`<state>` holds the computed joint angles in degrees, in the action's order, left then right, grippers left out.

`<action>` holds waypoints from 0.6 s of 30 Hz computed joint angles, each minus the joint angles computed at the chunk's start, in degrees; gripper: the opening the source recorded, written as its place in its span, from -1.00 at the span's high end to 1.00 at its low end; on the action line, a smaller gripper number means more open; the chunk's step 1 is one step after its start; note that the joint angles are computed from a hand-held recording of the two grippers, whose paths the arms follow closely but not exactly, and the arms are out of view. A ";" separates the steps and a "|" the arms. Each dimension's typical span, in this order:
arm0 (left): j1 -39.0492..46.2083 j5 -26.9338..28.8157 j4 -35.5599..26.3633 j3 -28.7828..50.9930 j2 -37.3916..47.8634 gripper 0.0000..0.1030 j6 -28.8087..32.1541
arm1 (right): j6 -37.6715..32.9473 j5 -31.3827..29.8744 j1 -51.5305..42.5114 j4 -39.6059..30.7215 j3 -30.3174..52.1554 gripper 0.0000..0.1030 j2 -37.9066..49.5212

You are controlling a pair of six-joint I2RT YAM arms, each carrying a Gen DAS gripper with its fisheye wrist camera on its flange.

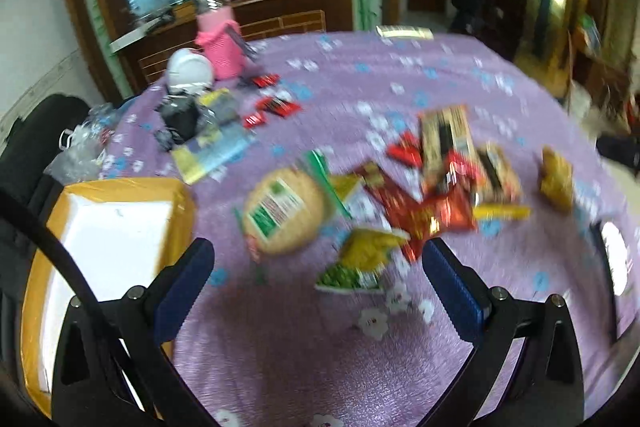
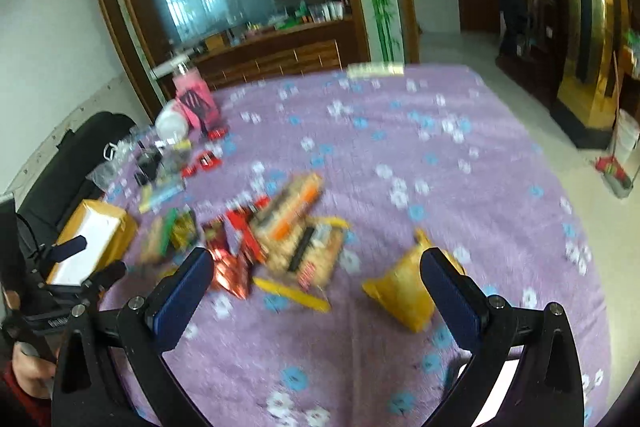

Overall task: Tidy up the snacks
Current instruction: 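Grasp the green pea snack bag with the left tool while the right tool grasps the yellow cracker bag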

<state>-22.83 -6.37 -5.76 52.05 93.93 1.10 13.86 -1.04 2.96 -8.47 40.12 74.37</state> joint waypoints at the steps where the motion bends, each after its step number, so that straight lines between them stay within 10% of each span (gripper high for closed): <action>1: -0.42 -0.38 1.08 -0.83 0.25 -1.00 0.60 | -0.80 -0.37 -1.35 -0.39 -0.47 -0.98 0.02; 18: 0.63 3.68 2.44 1.80 7.07 -0.76 1.45 | -6.34 -11.64 -15.35 -7.26 5.32 -0.79 9.74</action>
